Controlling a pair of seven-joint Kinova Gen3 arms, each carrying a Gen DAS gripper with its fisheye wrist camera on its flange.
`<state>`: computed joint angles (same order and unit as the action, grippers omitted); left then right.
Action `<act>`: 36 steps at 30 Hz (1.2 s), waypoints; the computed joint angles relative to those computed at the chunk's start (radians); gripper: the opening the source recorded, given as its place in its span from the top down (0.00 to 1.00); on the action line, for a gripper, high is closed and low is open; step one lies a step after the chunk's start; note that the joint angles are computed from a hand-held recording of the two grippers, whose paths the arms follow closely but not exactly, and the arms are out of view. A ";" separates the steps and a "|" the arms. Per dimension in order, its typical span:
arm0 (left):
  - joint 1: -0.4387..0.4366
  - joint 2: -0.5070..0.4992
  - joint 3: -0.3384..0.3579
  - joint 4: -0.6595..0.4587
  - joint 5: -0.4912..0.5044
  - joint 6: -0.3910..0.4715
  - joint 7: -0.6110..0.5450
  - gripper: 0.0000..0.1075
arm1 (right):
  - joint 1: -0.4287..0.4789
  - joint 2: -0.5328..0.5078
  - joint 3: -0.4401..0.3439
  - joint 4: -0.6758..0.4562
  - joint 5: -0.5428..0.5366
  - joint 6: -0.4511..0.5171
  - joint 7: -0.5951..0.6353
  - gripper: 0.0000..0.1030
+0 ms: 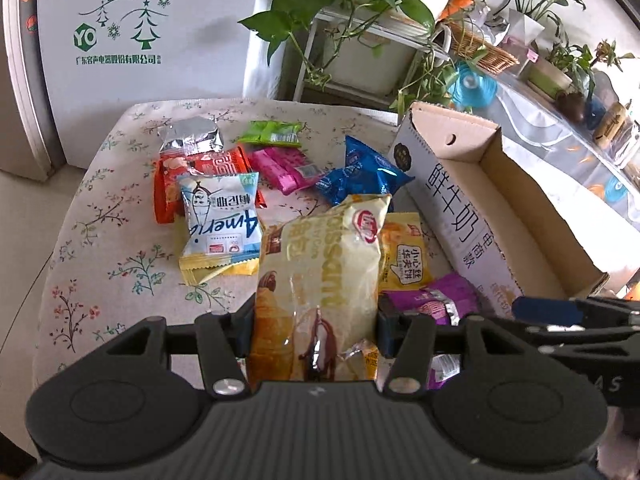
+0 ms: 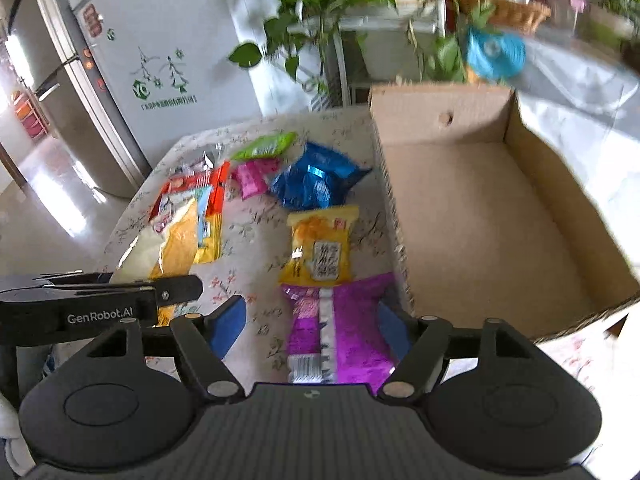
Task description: Organize snacks
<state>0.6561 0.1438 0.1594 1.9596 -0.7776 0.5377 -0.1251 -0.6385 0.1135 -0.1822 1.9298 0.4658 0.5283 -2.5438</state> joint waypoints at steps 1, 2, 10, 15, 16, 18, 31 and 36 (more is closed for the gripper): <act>0.003 0.001 -0.003 0.004 -0.013 -0.001 0.008 0.50 | -0.001 0.005 -0.003 -0.003 -0.008 0.008 0.004 0.22; 0.006 0.002 -0.006 0.008 -0.027 -0.002 0.018 0.50 | -0.003 0.013 -0.004 -0.007 -0.011 0.018 0.005 0.22; -0.012 0.007 -0.021 0.043 -0.042 -0.049 0.038 0.50 | -0.078 0.090 0.023 -0.059 0.047 0.106 -0.087 0.15; -0.024 0.007 -0.036 0.059 -0.033 -0.072 0.055 0.50 | -0.139 0.137 0.047 -0.099 0.101 0.160 -0.121 0.05; -0.026 0.007 -0.038 0.061 -0.030 -0.073 0.057 0.50 | -0.135 0.140 0.044 -0.102 0.090 0.153 -0.101 0.04; -0.030 0.006 -0.043 0.064 -0.028 -0.073 0.064 0.50 | -0.072 0.129 0.002 -0.091 0.024 0.090 -0.024 0.04; -0.057 0.004 -0.046 0.073 -0.035 -0.077 0.095 0.50 | -0.161 0.084 0.040 -0.045 0.125 0.175 -0.327 0.06; -0.052 0.009 -0.050 0.075 -0.027 -0.092 0.086 0.50 | -0.168 0.138 0.029 -0.077 0.186 0.243 -0.352 0.06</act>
<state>0.6045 0.1529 0.1094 2.0343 -0.8044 0.4455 -0.0388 -0.8061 0.2515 -0.1537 1.8529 0.6522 0.7709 -2.8957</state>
